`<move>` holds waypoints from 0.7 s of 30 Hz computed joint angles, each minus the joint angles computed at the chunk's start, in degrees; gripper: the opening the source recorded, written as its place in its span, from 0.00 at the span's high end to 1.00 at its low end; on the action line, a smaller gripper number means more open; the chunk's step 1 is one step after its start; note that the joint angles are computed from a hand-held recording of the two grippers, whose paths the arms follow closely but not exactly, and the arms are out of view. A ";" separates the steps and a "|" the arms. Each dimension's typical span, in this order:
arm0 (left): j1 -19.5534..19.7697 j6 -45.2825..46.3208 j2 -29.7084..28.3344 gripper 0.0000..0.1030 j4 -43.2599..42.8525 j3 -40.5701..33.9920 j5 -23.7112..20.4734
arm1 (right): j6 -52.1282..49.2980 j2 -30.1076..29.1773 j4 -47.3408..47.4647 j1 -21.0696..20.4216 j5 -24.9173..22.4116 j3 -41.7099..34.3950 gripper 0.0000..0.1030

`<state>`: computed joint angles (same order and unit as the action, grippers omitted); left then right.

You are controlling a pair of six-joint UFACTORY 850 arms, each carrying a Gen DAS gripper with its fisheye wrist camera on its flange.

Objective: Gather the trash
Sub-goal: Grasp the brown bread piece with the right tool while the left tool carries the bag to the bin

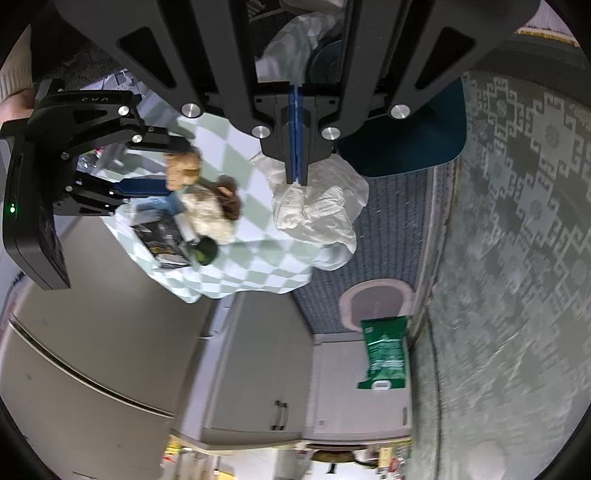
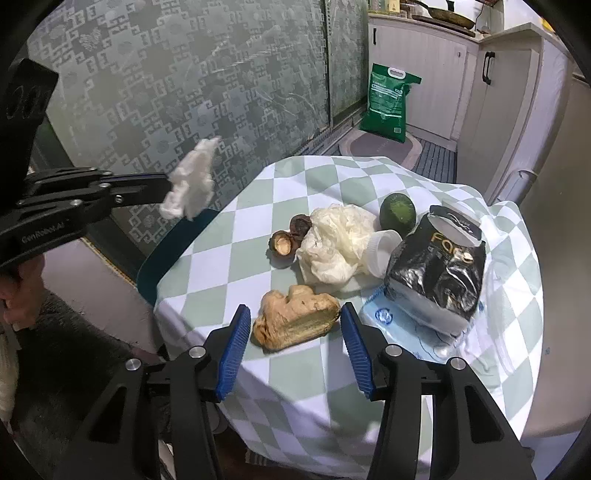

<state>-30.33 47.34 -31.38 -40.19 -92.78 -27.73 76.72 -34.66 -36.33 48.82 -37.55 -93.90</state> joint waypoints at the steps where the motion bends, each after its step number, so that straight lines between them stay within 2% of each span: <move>1: 0.17 -2.16 -0.24 0.99 1.77 -0.20 0.55 | -0.30 -0.34 0.29 -0.20 -0.13 -0.36 0.50; 7: 1.66 -9.47 -2.16 0.99 7.72 -1.64 -0.21 | -2.34 -2.54 1.97 -0.69 -1.78 -3.42 0.52; 17: 2.92 -15.97 -4.39 0.99 12.75 -2.83 -1.49 | -4.20 -3.84 4.04 -0.85 -4.74 -6.36 0.55; 21: 2.94 -17.95 -4.88 0.99 14.47 -2.90 -1.88 | -2.92 -3.13 1.90 -0.43 -4.61 -6.85 0.55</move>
<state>-27.39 29.39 -36.26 -25.73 -95.69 -29.61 73.80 -37.78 -34.43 48.39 -42.16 -100.75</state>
